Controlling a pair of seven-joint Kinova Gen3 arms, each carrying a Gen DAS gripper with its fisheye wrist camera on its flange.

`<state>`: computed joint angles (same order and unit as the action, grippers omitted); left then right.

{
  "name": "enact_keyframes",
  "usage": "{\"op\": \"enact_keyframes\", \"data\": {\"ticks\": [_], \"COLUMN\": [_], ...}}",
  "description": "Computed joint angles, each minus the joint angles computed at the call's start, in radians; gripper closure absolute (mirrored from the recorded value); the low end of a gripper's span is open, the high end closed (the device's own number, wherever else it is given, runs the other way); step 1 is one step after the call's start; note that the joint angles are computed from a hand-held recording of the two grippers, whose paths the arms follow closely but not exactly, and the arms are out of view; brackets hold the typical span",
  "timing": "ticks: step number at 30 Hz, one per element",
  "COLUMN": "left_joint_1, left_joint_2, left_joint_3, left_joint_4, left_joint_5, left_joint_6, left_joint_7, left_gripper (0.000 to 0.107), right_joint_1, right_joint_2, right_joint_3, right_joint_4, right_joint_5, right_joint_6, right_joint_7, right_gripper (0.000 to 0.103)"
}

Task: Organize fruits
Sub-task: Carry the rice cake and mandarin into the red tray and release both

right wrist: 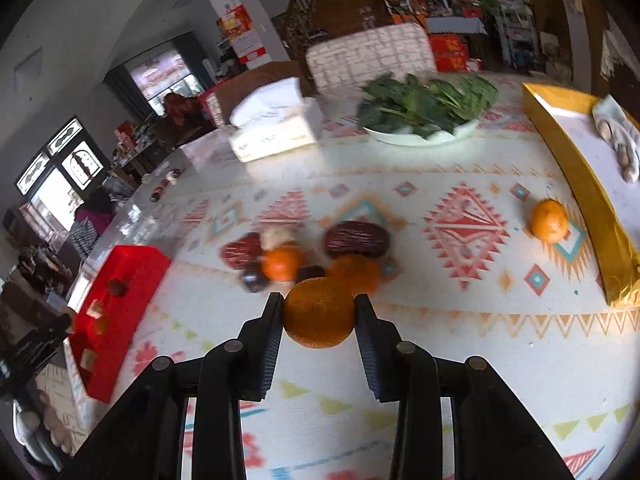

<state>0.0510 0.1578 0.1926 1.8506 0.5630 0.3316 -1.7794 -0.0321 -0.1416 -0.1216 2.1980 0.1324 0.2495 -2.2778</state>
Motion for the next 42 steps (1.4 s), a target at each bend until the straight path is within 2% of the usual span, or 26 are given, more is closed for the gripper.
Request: {"op": "enact_keyframes", "data": {"ticks": [2,6,12,16,19,21,23,24,25,27,29,32,34,37,42], "left_joint_1": [-0.005,-0.049,-0.103,-0.104,-0.036,-0.026,-0.078,-0.122,-0.149,-0.187,-0.221,-0.228,-0.221,-0.198,-0.141], "left_joint_2": [0.005,0.027,0.07,0.08,0.084,0.086,0.087,0.086,0.083,0.073,0.066,0.052,0.044,0.029,0.013], "left_joint_3": [-0.019,0.002,0.04,0.044,-0.008,-0.013,0.04,0.083,0.108,0.139,0.161,0.151,0.137,0.11,0.058], "left_joint_4": [0.007,0.011,0.004,-0.002,-0.009,-0.01,-0.002,0.006,0.014,0.028,0.036,0.041,0.045,0.052,0.05], "left_joint_5": [-0.011,0.033,0.086,0.073,-0.019,-0.055,-0.027,0.01,0.037,0.087,0.141,0.203,0.236,0.273,0.27], "left_joint_6": [-0.01,-0.007,-0.001,-0.016,-0.039,-0.052,-0.06,-0.066,-0.071,-0.079,-0.073,-0.06,-0.059,-0.058,-0.041], "left_joint_7": [0.024,-0.014,-0.088,-0.094,-0.018,0.012,-0.018,-0.057,-0.085,-0.132,-0.185,-0.236,-0.267,-0.296,-0.293], "left_gripper": [0.077,0.077,0.077,0.077,0.077,0.077,0.073,0.066,0.059,0.053,0.053,0.052,0.048,0.045,0.045], "right_joint_1": [-0.016,-0.043,-0.218,-0.33,-0.419,-0.456,-0.494,-0.514,-0.538,-0.574,-0.601,-0.616,-0.612,-0.621,-0.648], "right_joint_2": [-0.001,0.057,0.22,0.316,0.381,0.417,0.456,0.467,0.478,0.504,0.518,0.528,0.533,0.521,0.455], "right_joint_3": [-0.02,-0.132,-0.145,-0.122,-0.076,-0.052,-0.019,-0.001,0.02,0.054,0.078,0.094,0.091,0.105,0.136], "right_joint_4": [-0.017,-0.118,-0.294,-0.405,-0.488,-0.537,-0.588,-0.603,-0.616,-0.64,-0.651,-0.652,-0.655,-0.637,-0.564], "right_joint_5": [0.004,0.098,0.113,0.152,0.198,0.199,0.208,0.212,0.218,0.234,0.248,0.253,0.241,0.25,0.31], "right_joint_6": [0.0,0.051,0.114,0.164,0.213,0.24,0.272,0.286,0.299,0.319,0.332,0.325,0.324,0.309,0.276], "right_joint_7": [-0.018,-0.097,-0.044,-0.036,-0.038,-0.02,-0.007,-0.005,-0.009,-0.016,-0.027,-0.039,-0.032,-0.049,-0.123], "right_gripper": [0.064,0.064,0.064,0.064,0.064,0.064,0.064,0.064,0.064,0.064,0.063,0.063,0.062,0.053,0.048]}}
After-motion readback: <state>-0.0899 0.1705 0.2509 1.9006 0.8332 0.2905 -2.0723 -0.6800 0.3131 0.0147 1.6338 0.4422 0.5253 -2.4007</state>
